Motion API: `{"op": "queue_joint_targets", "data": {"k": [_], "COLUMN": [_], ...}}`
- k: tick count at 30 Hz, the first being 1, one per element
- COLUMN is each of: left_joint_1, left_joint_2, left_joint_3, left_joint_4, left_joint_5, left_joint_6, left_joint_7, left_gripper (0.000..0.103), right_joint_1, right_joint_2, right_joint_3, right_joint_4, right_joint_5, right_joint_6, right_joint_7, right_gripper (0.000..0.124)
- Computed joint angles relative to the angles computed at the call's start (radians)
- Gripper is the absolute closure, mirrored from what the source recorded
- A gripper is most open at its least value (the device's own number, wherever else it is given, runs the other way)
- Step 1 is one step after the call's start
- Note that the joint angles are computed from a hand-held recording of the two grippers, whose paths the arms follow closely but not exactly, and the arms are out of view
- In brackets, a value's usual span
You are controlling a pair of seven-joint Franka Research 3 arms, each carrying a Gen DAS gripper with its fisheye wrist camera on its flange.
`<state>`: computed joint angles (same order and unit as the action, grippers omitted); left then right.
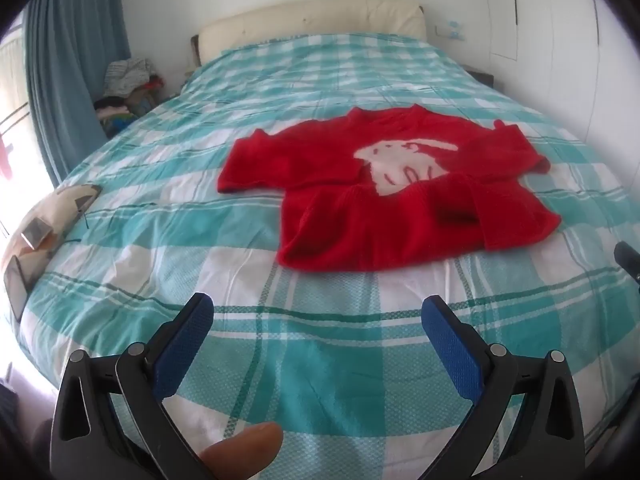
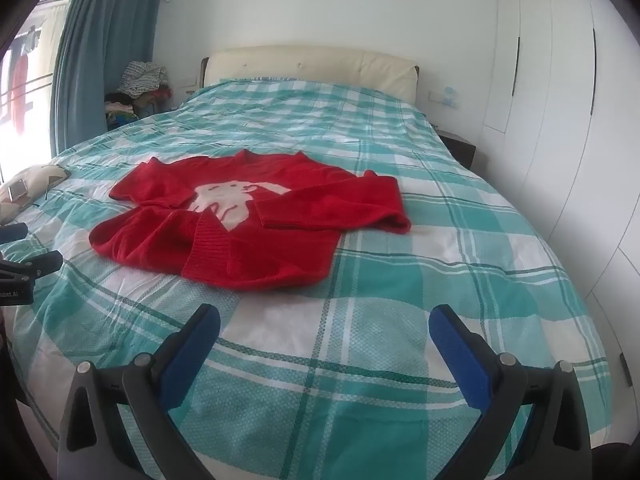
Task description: Fold small clothes
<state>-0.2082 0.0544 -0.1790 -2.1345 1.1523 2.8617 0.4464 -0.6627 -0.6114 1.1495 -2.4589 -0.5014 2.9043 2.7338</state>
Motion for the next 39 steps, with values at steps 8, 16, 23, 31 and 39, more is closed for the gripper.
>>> {"op": "queue_joint_targets", "data": {"k": [8, 16, 23, 31, 39], "left_joint_1": [-0.013, 0.020, 0.014, 0.006, 0.003], "left_joint_2": [-0.018, -0.014, -0.005, 0.006, 0.013], "left_joint_3": [-0.014, -0.003, -0.001, 0.001, 0.002], "left_joint_4": [0.000, -0.018, -0.009, -0.001, 0.007], "left_joint_5": [0.003, -0.260, -0.258, -0.273, -0.269], "left_joint_6": [-0.077, -0.004, -0.022, -0.051, -0.076], "left_joint_7": [-0.078, 0.154, 0.150, 0.167, 0.164], "left_gripper": [0.000, 0.000, 0.000, 0.000, 0.000], "right_joint_1": [-0.011, -0.018, -0.010, -0.003, 0.000], "right_joint_2": [-0.034, -0.041, -0.019, 0.022, 0.086], "right_joint_3": [-0.011, 0.006, 0.004, -0.001, -0.007], "right_joint_4": [-0.018, -0.012, -0.012, -0.003, 0.007], "right_joint_5": [0.034, 0.036, 0.044, 0.036, -0.004], "right_joint_6": [0.016, 0.005, 0.024, 0.008, 0.030], "right_joint_7": [0.014, 0.025, 0.009, 0.001, 0.015], "right_gripper": [0.021, 0.021, 0.021, 0.021, 0.021]}}
